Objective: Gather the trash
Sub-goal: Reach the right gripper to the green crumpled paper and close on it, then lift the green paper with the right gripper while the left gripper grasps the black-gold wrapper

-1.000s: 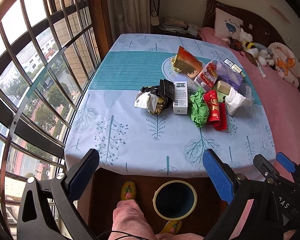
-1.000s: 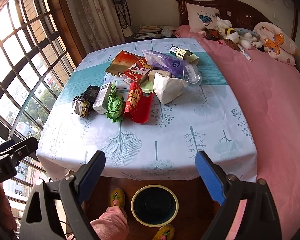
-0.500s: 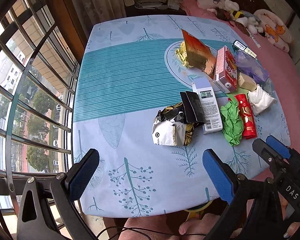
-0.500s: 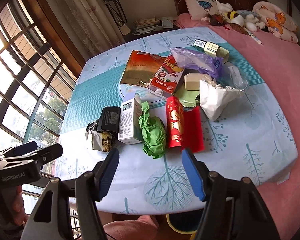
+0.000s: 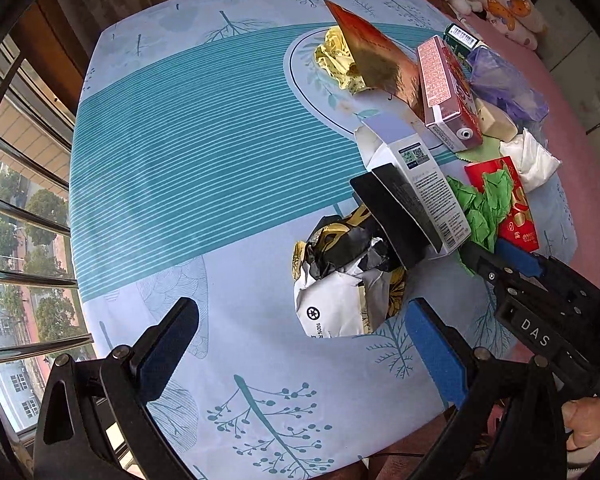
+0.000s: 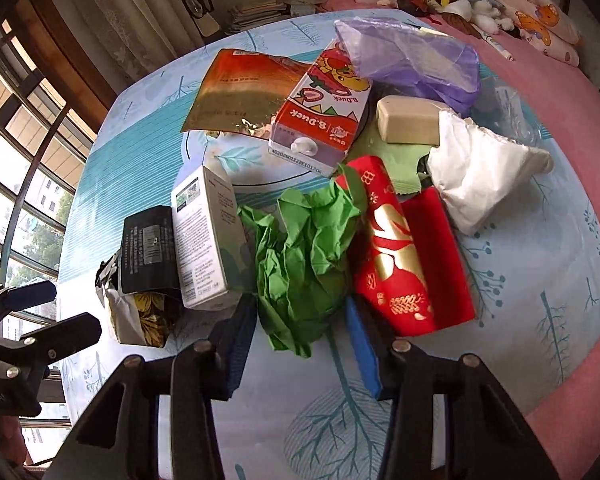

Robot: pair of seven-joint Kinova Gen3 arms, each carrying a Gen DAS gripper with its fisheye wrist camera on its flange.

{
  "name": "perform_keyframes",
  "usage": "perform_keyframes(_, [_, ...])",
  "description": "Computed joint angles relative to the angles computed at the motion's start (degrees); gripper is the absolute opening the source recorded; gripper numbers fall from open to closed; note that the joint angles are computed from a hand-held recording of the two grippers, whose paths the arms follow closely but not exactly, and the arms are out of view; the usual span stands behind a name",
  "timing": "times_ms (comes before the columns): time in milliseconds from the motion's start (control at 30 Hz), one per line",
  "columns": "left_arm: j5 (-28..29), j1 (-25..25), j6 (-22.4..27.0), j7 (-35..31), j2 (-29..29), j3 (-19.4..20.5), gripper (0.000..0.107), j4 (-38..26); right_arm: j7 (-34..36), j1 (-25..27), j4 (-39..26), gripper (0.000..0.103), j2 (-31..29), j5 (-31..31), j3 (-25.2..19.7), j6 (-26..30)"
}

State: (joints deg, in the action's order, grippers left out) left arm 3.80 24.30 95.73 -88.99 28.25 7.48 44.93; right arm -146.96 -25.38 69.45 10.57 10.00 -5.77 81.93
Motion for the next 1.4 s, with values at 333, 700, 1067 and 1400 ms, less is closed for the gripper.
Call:
perform_keyframes(333, [3.44, -0.76, 5.66, -4.38, 7.24, 1.22, 0.07, -7.67, -5.13, 0.57, 5.27, 0.024, -3.03, -0.63, -0.36, -4.5])
perform_keyframes(700, [3.97, 0.14, 4.24, -7.72, 5.85, 0.79, 0.044, -6.94, -6.34, 0.42, 3.73, 0.02, -5.9, -0.47, -2.17, -4.37])
perform_keyframes(1067, [4.83, -1.84, 0.88, -4.96, -1.0, 0.54, 0.043, -1.01, -0.71, -1.21, -2.91, 0.02, -6.48, 1.93, -3.4, 1.38])
perform_keyframes(1400, [2.09, 0.74, -5.71, 2.19, -12.81, 1.42, 0.043, 9.94, 8.46, -0.82, -1.49, 0.02, -11.61, 0.95, -4.64, 1.84])
